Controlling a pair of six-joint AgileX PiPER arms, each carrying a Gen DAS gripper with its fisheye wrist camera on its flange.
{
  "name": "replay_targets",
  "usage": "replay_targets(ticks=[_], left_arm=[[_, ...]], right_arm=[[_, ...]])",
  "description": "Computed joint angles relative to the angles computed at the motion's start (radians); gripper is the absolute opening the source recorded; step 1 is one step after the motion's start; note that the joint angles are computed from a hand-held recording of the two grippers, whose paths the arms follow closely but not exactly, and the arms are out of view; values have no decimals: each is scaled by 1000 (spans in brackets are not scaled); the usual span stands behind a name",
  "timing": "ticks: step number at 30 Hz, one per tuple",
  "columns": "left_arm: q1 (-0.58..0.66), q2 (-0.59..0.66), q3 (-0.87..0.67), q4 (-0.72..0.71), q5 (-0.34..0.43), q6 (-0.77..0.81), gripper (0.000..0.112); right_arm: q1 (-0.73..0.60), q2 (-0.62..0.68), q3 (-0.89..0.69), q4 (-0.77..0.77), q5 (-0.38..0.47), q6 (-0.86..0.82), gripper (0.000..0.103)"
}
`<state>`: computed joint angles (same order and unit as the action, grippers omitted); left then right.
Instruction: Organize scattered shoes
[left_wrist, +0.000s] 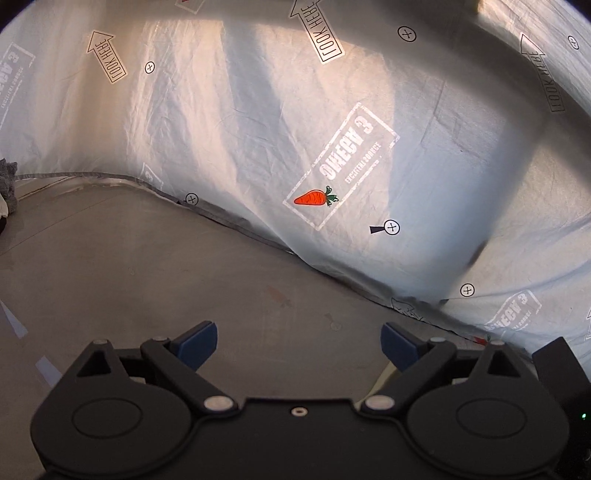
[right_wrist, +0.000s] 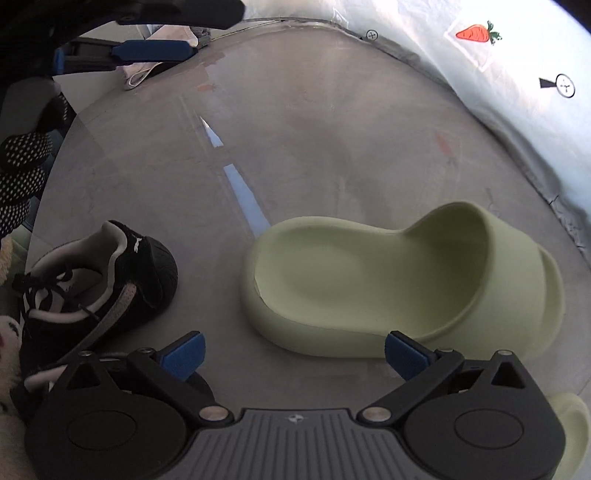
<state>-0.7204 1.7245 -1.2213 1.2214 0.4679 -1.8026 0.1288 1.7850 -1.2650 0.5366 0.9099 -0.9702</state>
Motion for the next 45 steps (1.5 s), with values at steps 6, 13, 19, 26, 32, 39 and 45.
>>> replay_targets(ticks=[6, 13, 19, 26, 32, 39, 45], left_arm=[[29, -26, 37, -21, -19, -33, 96], [21, -26, 47, 31, -14, -11, 96], [20, 0, 20, 3, -67, 22, 96], [10, 25, -14, -67, -85, 94, 96], [13, 30, -31, -119, -117, 137, 96], [18, 34, -44, -168, -134, 167, 96], [29, 28, -36, -206, -156, 174, 96]], right_arm=[[49, 68, -65, 125, -114, 39, 103], [11, 20, -141, 172, -157, -216, 103], [-23, 194, -415, -165, -37, -249, 103], [-39, 367, -659, -205, 151, -380, 103], [-36, 430, -772, -216, 240, -512, 103], [-14, 415, -739, -241, 220, -550, 103], [-5, 409, -728, -275, 182, -232, 103]])
